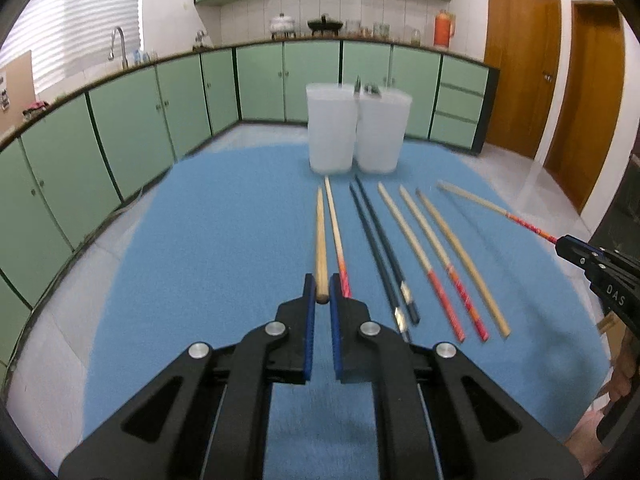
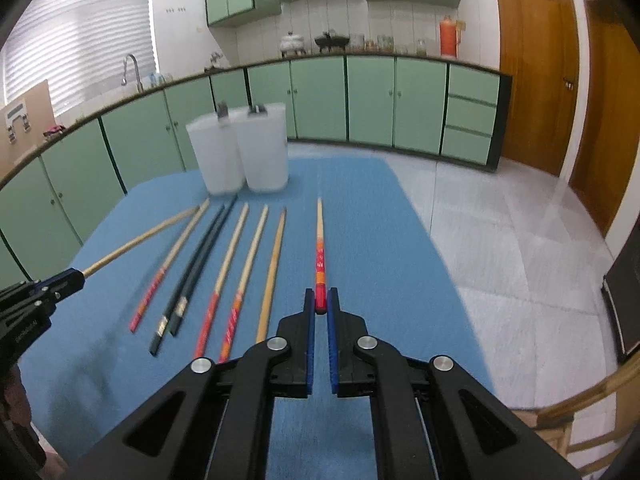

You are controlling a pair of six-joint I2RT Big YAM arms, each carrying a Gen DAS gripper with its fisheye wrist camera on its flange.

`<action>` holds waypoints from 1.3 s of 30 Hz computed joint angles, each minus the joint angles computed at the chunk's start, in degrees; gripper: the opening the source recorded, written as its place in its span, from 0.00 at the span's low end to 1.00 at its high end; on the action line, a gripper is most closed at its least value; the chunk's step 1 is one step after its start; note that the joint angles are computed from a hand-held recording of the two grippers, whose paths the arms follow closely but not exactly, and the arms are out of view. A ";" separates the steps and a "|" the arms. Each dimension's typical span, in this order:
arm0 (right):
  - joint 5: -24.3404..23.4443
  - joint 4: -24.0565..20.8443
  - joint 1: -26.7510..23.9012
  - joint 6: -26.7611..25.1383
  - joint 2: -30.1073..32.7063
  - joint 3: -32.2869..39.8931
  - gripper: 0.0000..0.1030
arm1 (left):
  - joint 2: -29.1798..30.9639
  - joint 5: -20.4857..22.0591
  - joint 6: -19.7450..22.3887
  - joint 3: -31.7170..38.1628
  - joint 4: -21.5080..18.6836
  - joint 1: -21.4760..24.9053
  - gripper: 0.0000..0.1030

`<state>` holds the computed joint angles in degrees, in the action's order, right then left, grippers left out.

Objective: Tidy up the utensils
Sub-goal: 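Lift both chopsticks and lower them upright into the white holder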

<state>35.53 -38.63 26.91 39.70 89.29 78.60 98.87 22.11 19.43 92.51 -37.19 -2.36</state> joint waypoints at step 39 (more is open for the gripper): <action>-5.02 5.99 -6.20 -18.69 0.01 17.70 0.05 | 7.50 9.20 -10.70 27.95 -4.16 -0.92 0.06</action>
